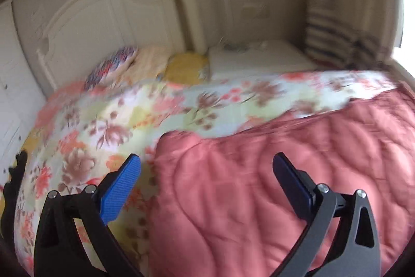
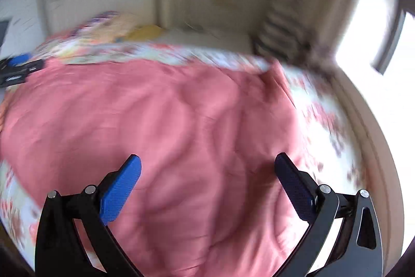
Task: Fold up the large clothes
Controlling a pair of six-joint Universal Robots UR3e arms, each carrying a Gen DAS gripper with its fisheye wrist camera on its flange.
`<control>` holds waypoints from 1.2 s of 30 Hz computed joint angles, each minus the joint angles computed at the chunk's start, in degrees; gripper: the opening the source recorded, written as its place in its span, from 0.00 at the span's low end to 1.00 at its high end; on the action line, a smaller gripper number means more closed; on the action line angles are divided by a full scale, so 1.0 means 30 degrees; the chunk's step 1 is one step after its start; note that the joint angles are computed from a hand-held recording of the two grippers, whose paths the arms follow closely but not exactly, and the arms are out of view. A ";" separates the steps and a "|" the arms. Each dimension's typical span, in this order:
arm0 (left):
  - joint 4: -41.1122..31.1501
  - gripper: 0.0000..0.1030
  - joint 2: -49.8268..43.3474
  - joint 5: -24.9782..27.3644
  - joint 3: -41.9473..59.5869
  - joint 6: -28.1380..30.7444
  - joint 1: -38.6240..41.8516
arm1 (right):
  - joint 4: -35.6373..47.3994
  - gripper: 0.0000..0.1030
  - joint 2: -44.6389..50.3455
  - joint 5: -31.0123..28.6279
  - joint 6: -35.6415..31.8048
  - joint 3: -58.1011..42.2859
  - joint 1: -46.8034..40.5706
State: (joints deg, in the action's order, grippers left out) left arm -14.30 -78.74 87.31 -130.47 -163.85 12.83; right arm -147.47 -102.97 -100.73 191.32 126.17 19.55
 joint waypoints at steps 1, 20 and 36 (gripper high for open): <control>-0.0859 0.98 -0.0954 -0.0411 0.0526 0.0006 0.0395 | -0.1102 0.96 -0.0366 0.1214 -0.0409 0.1220 -0.0945; -0.1518 0.98 -0.3057 -0.1789 0.0958 -0.0565 0.0989 | 0.3594 0.96 1.0516 -0.0746 -0.1152 -1.1918 0.1977; -0.1523 0.98 -0.2917 -0.2176 0.0790 -0.0593 0.1276 | 0.6376 0.96 1.3393 0.1324 -0.0734 -1.6287 -0.2271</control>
State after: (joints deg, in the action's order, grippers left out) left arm -18.87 -87.49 80.78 -128.09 -165.63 16.66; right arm -128.34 -62.79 -96.76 189.12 77.31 12.74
